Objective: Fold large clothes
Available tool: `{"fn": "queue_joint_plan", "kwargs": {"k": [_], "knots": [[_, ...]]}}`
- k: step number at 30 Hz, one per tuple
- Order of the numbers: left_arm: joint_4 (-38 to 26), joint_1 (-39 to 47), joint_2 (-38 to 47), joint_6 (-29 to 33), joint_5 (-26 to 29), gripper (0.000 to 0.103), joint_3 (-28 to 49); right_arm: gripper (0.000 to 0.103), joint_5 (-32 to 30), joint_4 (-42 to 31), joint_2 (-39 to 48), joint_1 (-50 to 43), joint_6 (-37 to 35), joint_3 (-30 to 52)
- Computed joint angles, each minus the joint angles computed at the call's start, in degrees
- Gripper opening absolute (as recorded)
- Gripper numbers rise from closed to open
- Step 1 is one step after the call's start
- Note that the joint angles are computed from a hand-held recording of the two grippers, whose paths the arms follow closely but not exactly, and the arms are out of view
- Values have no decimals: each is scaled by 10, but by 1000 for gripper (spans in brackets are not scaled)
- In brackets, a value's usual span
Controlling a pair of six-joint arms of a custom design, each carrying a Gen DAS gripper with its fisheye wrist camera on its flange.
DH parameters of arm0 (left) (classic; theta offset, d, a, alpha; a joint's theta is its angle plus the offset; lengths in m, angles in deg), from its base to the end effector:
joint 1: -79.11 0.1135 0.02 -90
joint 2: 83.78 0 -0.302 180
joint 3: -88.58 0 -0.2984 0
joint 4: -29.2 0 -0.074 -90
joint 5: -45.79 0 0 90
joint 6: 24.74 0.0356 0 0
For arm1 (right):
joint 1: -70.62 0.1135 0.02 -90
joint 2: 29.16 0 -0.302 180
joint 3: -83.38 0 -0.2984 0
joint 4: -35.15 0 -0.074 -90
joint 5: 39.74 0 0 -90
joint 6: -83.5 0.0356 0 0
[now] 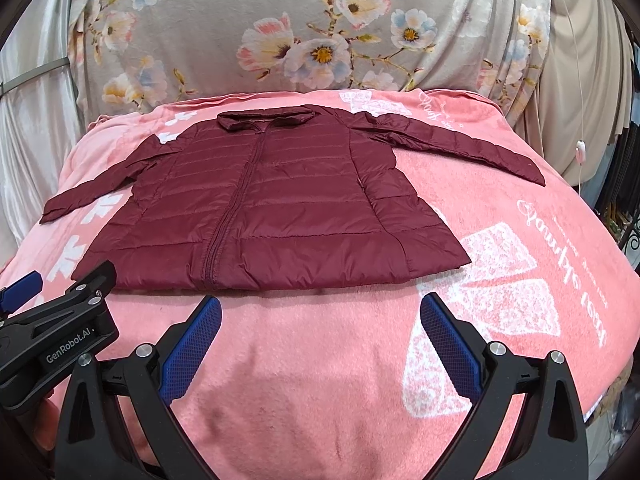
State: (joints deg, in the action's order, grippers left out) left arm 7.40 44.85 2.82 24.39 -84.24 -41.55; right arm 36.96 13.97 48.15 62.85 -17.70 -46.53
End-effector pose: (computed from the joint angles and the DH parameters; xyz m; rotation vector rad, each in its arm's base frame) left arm 0.2560 -0.1466 0.1501 -0.3658 2.2676 0.2673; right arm 0.2896 -0.0312 0.1904 -0.1771 2.3829 0.1251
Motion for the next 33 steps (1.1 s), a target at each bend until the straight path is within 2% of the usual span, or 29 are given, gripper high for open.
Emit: {"fn": "queue_joint_plan", "kwargs": {"k": [33], "knots": [[5, 0, 7, -2, 2, 98, -2, 98, 2, 1, 5, 4, 3, 2]]}}
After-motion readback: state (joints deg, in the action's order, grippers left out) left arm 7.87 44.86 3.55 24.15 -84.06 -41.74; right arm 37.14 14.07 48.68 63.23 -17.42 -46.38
